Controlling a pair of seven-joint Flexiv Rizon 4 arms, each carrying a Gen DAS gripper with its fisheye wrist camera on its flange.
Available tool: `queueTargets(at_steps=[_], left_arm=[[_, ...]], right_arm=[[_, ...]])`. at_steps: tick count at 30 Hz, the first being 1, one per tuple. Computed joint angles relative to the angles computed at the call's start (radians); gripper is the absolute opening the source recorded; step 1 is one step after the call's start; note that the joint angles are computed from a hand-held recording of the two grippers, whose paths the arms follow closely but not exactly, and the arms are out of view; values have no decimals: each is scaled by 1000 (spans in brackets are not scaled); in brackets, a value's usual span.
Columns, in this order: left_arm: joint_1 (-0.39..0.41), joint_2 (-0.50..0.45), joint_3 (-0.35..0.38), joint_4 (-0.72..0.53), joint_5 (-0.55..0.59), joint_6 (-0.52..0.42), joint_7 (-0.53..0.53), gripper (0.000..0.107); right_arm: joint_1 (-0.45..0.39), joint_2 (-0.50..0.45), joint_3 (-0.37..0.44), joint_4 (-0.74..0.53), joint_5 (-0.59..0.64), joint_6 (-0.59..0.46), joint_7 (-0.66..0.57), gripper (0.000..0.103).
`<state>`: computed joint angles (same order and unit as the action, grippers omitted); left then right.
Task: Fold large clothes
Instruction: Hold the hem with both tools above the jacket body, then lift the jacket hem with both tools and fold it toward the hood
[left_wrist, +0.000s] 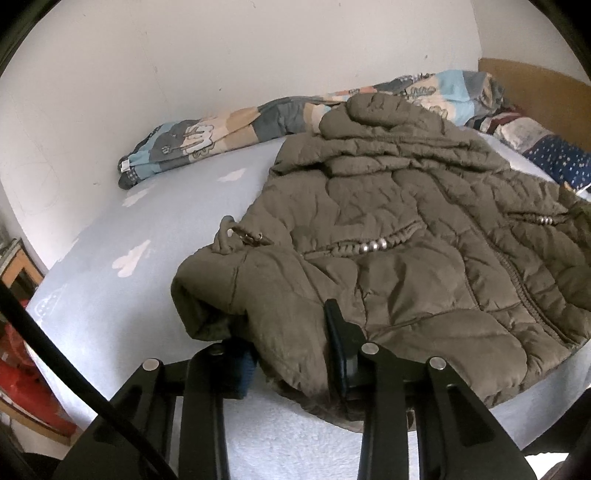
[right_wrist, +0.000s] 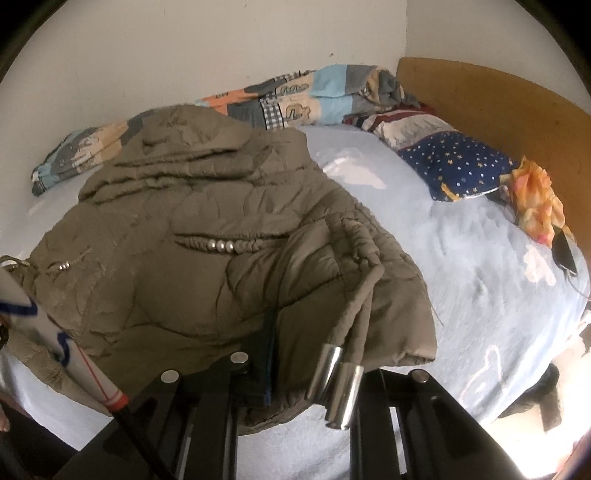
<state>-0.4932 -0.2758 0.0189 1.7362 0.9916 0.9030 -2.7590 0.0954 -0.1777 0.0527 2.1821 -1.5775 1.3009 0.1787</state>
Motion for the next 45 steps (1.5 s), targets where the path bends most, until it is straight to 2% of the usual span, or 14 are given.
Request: queueTargets(at_steps=[8, 12, 15, 19, 23, 27, 29, 31, 34, 35, 37, 39, 43, 45], left_arm=[[24, 41, -7, 26, -3, 49, 7, 31], [61, 44, -12, 59, -79, 115, 47, 31], [129, 43, -9, 130, -242, 240, 115, 40], [234, 23, -37, 270, -547, 441, 234, 51], [306, 1, -98, 371, -774, 555, 349, 52], [289, 0, -88, 408, -856, 618, 393, 44], [307, 4, -115, 439, -920, 655, 429, 44], [370, 0, -195, 479, -1009, 698, 485, 44], [519, -15, -381, 547, -1140, 768, 555, 44], [536, -15, -403, 557, -1158, 783, 565, 41], [515, -9, -387, 564, -1175, 809, 582, 28], [474, -4, -349, 564, -1187, 826, 598, 23], [581, -15, -466, 588, -1195, 866, 595, 21], [578, -14, -459, 586, -1185, 863, 590, 21]], right_arm=[[-30, 29, 3, -11, -91, 34, 55, 16], [-40, 32, 7, -9, -92, 48, 61, 15], [-42, 34, 9, -2, -74, 48, 50, 15], [-42, 20, 6, 6, -21, 66, 24, 15], [-38, 3, -2, 14, 33, 89, -2, 16], [-34, -4, -10, 16, 44, 101, -12, 16], [-32, -6, -12, 18, 51, 104, -15, 16], [-30, -8, -13, 18, 61, 105, -22, 17], [-27, -12, -16, 17, 74, 108, -30, 17], [-24, -14, -16, 17, 81, 106, -37, 17], [-21, -15, -18, 18, 88, 106, -42, 17], [-19, -15, -20, 18, 92, 104, -45, 17], [-16, -19, -23, 21, 107, 107, -55, 17], [-16, -21, -25, 21, 112, 115, -55, 17]])
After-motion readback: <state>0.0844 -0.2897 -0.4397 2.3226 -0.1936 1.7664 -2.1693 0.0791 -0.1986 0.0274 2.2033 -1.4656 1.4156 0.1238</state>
